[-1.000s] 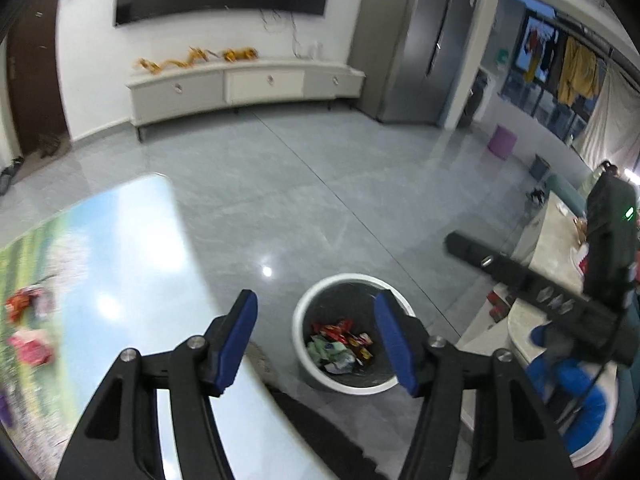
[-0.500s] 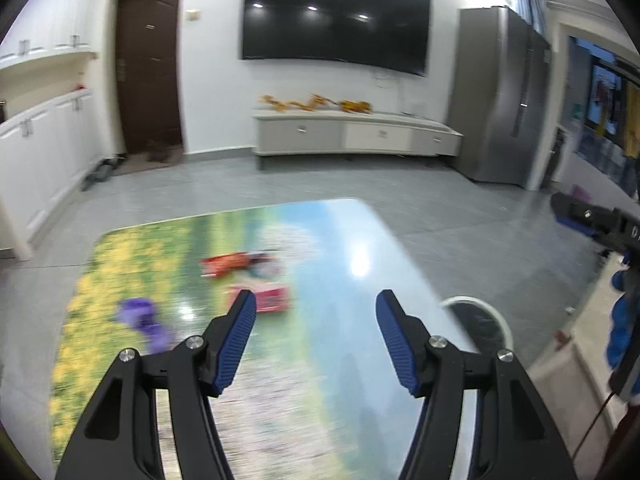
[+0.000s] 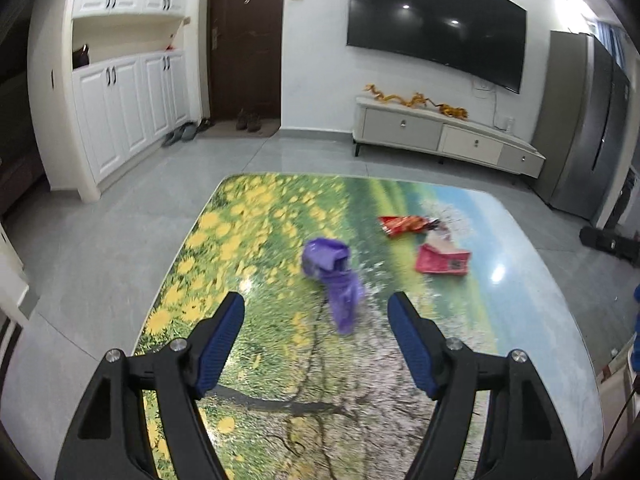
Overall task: Collect trash
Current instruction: 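Move both open grippers back toward the purple bag on the table, then grasp the purple plastic bag with the left gripper while the right gripper grasps the red and pink wrappers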
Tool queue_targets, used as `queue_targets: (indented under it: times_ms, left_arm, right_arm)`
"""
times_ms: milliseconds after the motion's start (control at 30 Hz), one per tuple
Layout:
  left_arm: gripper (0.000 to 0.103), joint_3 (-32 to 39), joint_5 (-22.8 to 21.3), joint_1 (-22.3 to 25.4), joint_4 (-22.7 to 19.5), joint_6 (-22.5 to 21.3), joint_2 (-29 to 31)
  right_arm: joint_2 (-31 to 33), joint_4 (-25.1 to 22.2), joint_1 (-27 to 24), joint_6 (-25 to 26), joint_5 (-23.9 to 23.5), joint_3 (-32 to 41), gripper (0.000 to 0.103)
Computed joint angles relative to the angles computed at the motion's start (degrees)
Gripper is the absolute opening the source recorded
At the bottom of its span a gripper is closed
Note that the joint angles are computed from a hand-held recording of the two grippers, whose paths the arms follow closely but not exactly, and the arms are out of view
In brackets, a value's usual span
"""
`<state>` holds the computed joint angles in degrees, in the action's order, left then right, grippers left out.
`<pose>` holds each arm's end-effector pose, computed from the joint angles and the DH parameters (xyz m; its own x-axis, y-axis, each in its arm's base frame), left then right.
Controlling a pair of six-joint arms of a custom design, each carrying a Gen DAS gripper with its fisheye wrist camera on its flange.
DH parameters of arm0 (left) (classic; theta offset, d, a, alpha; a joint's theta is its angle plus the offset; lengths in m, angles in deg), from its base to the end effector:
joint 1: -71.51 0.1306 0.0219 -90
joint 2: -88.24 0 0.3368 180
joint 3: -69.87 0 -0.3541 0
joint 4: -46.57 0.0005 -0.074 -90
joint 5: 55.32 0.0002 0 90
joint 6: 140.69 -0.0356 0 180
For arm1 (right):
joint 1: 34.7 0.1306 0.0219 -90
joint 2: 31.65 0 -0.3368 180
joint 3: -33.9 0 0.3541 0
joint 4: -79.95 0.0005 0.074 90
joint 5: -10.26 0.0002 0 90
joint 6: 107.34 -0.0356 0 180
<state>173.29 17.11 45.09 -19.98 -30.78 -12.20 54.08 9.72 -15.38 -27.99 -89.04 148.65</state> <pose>0.3305 -0.1527 0.5317 -0.6477 -0.0407 -0.7608 0.0052 0.9983 -0.0579 0.3648 0.1335 0.5662 -0.6926 -0.0495 -0.7197 -0.3187 0.9160 0.2437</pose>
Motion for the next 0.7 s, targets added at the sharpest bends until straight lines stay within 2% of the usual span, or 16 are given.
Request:
queue_targets:
  times_ms: [200,400,533,700]
  left_arm:
    - [0.073,-0.6,6.0,2.6,2.4,-1.4,3.4]
    - [0.073,2.4,8.9,4.0,3.2,-2.6,9.8]
    - [0.073,4.7,10.2,5.0,3.7,-2.7,13.3]
    - [0.073,5.7,12.2,6.0,4.2,-2.1,15.2]
  right_arm:
    - [4.4,0.2,2.7,2.1,0.2,0.5,0.065]
    - [9.4,0.5,3.2,4.6,0.0,2.2,0.065]
    - [13.2,0.9,3.5,7.0,-0.7,4.5,0.069]
    - [17.1,1.4,3.5,9.6,-2.3,6.8,0.069]
